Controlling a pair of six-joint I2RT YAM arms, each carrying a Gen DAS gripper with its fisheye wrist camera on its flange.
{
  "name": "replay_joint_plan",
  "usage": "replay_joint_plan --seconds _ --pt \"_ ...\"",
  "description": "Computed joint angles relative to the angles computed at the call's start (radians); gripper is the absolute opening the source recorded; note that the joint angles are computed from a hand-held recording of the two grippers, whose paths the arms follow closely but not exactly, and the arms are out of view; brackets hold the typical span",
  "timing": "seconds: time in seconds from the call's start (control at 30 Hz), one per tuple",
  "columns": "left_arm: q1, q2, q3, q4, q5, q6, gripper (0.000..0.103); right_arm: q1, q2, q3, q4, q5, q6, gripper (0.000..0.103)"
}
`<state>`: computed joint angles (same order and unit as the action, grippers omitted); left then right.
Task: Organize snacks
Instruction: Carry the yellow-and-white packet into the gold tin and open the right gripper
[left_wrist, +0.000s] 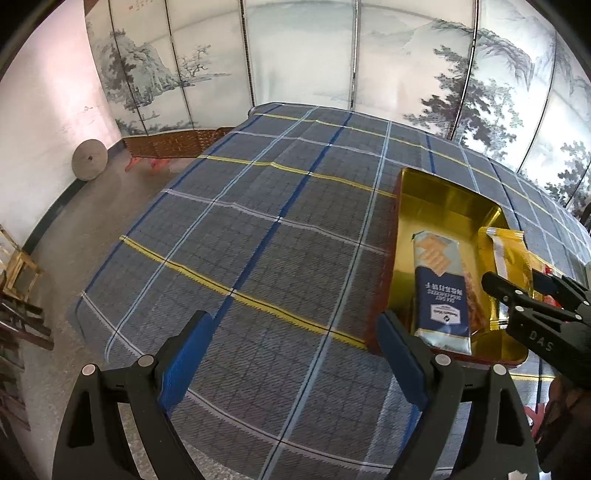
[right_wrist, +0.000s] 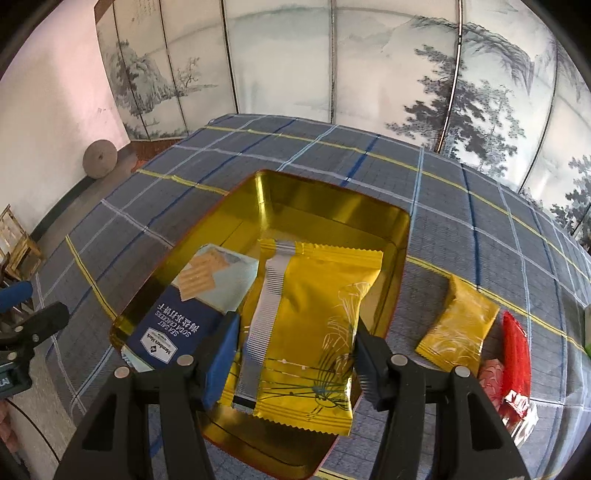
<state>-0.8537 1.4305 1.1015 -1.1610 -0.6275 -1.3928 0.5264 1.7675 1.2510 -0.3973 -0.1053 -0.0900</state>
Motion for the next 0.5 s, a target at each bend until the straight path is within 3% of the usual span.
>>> replay_joint_plan --seconds 0.5 --pt "-0.010 -0.002 -0.013 0.012 0.008 -0.006 0.087 0.021 0.087 0.038 -0.013 0.031 0.015 0.059"
